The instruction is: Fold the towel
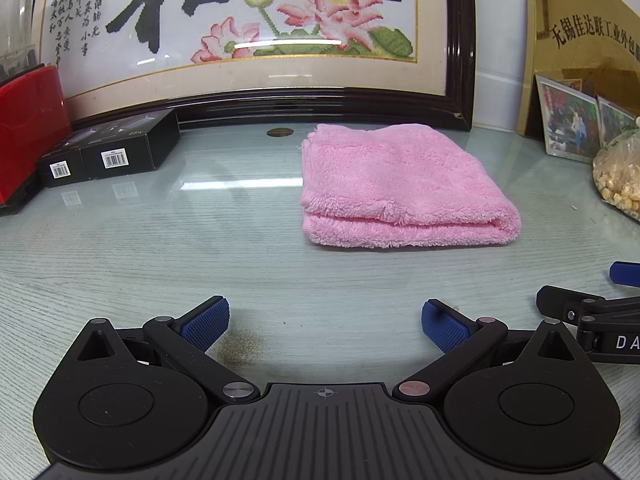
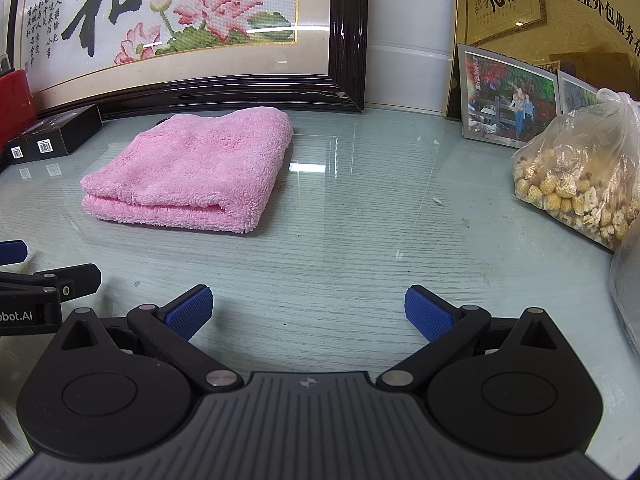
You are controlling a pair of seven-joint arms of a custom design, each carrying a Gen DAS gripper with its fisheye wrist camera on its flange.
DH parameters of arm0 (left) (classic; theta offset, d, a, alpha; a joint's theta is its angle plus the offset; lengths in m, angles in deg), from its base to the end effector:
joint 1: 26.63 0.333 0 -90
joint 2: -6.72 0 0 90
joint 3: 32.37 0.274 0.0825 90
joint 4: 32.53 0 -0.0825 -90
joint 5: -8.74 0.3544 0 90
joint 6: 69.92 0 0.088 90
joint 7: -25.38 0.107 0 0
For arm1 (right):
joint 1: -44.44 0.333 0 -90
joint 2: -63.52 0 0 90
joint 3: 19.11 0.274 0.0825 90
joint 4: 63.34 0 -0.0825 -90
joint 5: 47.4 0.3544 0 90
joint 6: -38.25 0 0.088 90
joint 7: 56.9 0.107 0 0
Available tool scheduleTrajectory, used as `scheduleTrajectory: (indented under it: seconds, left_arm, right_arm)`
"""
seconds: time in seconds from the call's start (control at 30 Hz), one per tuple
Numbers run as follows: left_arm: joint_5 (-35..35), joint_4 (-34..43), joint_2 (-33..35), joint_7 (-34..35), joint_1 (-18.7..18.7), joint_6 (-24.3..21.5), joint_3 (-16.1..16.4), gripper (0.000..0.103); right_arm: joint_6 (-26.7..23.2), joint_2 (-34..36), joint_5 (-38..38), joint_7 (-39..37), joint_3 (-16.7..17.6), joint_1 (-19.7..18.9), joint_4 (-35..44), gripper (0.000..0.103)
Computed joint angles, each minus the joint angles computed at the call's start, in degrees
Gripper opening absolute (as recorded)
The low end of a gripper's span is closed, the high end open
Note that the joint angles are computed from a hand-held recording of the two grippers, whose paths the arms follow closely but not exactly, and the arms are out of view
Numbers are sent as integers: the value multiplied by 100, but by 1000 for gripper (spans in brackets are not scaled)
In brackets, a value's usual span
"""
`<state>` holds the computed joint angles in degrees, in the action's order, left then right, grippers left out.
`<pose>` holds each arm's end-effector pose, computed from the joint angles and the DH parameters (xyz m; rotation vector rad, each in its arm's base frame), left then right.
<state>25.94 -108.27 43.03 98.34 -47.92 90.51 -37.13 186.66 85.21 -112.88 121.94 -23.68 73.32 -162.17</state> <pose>0.6533 -0.3159 0.4429 -1.4192 2.0440 -0.9317 0.5806 0.2868 0.3854 -1.4865 1.8952 -0.9402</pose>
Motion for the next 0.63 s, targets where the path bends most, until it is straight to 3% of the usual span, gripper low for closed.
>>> scheduleTrajectory:
  seconds: [0.63]
  left_arm:
    - [20, 15, 9, 19, -9, -22, 17, 103]
  right_arm:
    - [3, -2, -1, 0, -2, -1, -4, 103]
